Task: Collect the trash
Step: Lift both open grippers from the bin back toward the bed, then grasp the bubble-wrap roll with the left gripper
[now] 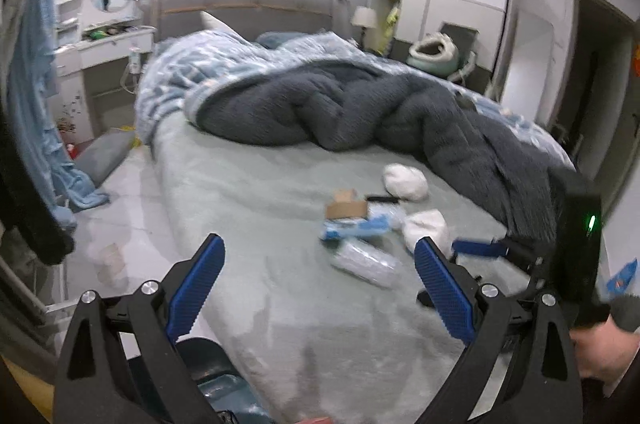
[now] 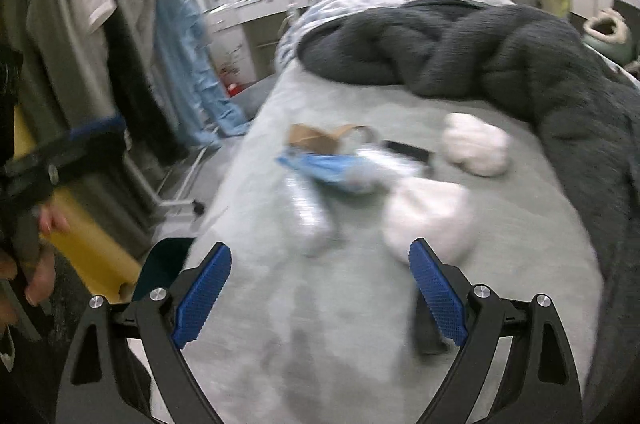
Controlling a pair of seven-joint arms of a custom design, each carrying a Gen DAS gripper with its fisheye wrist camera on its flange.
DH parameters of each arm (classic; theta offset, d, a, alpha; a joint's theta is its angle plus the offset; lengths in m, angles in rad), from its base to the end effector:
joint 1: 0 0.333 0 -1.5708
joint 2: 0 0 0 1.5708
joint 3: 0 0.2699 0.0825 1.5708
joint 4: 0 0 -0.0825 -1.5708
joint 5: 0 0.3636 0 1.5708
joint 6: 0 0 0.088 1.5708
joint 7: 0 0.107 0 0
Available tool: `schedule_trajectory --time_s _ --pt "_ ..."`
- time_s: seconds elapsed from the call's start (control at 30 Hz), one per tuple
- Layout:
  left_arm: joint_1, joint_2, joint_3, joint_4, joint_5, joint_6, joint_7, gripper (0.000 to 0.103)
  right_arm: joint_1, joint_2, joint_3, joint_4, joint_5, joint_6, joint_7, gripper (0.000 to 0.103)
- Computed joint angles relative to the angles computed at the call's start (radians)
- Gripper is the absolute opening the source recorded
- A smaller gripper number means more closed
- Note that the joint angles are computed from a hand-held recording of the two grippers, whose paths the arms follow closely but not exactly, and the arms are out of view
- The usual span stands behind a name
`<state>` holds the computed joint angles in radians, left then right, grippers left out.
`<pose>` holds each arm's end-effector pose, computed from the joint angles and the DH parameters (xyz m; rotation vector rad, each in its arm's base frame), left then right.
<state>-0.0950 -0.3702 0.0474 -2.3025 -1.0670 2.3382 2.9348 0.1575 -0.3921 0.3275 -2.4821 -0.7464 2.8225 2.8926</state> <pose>0.4734 -0.0350 0.5072 -0.9919 2.3928 -1.3350 0.3920 0.2507 0.4590 -1.5211 1.8198 -0.6449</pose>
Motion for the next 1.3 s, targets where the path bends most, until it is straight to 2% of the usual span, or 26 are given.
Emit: schedule_trajectory --time_s 0.1,0.27,0.4,0.5,0.67,0.73,0.83,1.0,1.17,1.3 --pt "-0.012 0.021 -0.017 0.006 0.021 -0.021 -0.006 0.097 -0.011 -0.057 -0.009 -0.059 0.007 -0.003 0.014 0.089" --pt "-0.019 0.071 -0.042 0.041 0.067 -0.068 -0.036 0.097 -0.013 -0.104 -0.018 -0.132 0.060 0.000 -0.019 0.072" --pt "-0.028 0.108 -0.076 0.047 0.108 -0.032 0.001 0.097 -0.031 -0.101 -0.020 -0.167 0.100 0.051 -0.040 0.061" --pt "-0.032 0.150 -0.088 0.064 0.126 -0.034 0.002 0.097 -0.046 -0.104 -0.018 -0.189 0.128 0.089 -0.058 0.052" --pt "-0.032 0.190 -0.113 0.070 0.130 0.011 0.016 0.097 -0.068 -0.085 -0.004 -0.194 0.173 0.136 -0.100 0.042" --pt "-0.035 0.199 -0.124 0.066 0.129 0.044 0.022 0.097 -0.069 -0.073 0.002 -0.185 0.189 0.140 -0.127 0.039" --pt "-0.038 0.214 -0.129 0.074 0.129 0.051 0.031 0.097 -0.058 -0.047 -0.003 -0.166 0.219 0.114 -0.166 0.034" --pt "-0.045 0.236 -0.148 0.079 0.150 0.095 0.034 0.096 -0.050 -0.031 -0.014 -0.156 0.235 0.088 -0.179 0.020" --pt "-0.056 0.247 -0.160 0.073 0.142 0.130 0.057 0.095 -0.049 -0.044 -0.019 -0.165 0.243 0.107 -0.186 0.020" --pt "-0.061 0.260 -0.168 0.078 0.151 0.152 0.045 0.084 -0.049 -0.058 -0.018 -0.178 0.259 0.131 -0.194 0.020"
